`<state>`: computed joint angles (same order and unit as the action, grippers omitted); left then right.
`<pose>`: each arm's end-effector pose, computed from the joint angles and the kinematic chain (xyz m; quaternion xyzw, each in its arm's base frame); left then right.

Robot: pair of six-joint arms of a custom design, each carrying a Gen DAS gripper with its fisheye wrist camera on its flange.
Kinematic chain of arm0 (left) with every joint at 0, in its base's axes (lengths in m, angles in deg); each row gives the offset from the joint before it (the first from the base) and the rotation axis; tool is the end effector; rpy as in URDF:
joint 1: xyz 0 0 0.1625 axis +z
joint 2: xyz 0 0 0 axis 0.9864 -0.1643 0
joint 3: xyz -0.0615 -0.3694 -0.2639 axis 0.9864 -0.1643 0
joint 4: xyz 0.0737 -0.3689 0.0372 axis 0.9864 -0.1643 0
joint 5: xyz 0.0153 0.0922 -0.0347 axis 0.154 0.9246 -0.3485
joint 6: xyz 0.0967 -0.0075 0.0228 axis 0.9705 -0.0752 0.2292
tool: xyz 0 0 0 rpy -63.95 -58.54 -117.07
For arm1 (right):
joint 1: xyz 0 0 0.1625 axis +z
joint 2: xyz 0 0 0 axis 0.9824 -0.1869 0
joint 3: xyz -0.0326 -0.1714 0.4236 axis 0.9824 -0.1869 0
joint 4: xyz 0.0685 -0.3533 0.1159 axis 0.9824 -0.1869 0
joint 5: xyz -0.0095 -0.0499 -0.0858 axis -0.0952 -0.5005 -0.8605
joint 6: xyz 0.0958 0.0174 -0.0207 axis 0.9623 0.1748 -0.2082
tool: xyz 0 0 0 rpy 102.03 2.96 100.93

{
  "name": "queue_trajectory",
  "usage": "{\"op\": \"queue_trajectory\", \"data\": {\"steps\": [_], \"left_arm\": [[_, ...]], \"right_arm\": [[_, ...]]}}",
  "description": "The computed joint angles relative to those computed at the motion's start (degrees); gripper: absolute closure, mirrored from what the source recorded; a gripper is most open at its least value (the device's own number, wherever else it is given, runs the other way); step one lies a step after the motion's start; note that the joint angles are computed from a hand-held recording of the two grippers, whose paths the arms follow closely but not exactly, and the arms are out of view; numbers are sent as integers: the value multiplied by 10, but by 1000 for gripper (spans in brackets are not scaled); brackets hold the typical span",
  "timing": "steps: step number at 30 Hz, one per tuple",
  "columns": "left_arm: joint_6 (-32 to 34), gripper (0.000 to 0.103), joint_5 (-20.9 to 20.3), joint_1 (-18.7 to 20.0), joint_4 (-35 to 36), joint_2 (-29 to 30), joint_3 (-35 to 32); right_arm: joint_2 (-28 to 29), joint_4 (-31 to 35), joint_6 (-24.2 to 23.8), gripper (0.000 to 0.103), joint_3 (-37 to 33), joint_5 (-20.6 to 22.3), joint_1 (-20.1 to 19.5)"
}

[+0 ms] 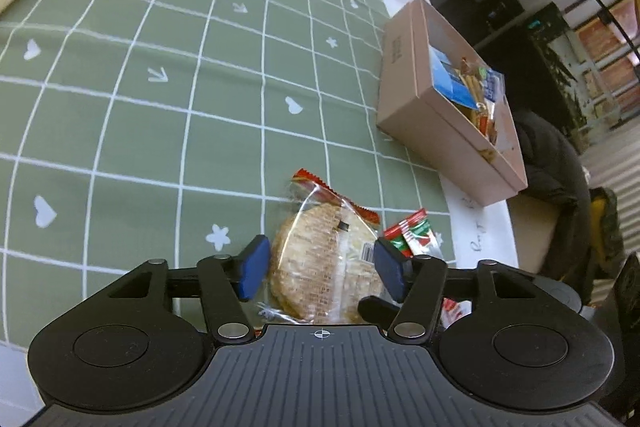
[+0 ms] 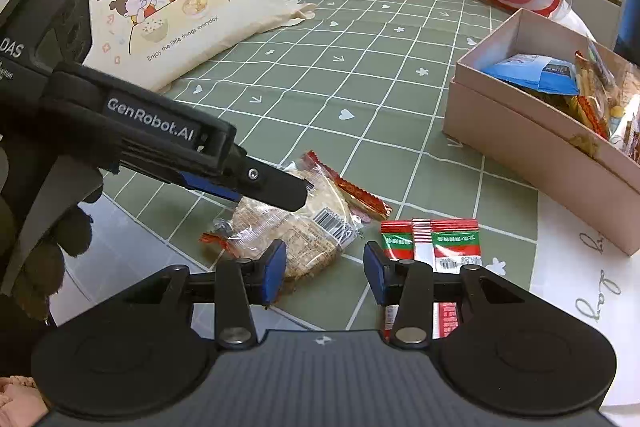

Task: Organize snacks

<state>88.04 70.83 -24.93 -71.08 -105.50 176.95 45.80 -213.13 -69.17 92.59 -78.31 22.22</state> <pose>0.0217 -0.3011 0.1599 -0.1139 0.9379 -0.3056 0.1184 0.1840 -0.3446 -0.0432 0.4441 -0.8796 0.0978 0.1401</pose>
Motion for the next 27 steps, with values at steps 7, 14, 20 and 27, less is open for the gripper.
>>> {"op": "queue_trajectory", "data": {"steps": [7, 14, 20, 27], "left_arm": [[-22, 48, 4, -98, 4, -23, 13], [16, 47, -2, -58, 14, 79, -42], [41, 54, 26, -19, 8, 88, -68], [16, 82, 36, -4, 22, 77, -67]], "right_arm": [[-35, -18, -24, 60, 33, 12, -24], [-46, -34, -25, 60, 42, 14, -60], [-47, -47, -28, 60, 47, 29, -80], [-42, -50, -31, 57, 40, 22, -72]]}}
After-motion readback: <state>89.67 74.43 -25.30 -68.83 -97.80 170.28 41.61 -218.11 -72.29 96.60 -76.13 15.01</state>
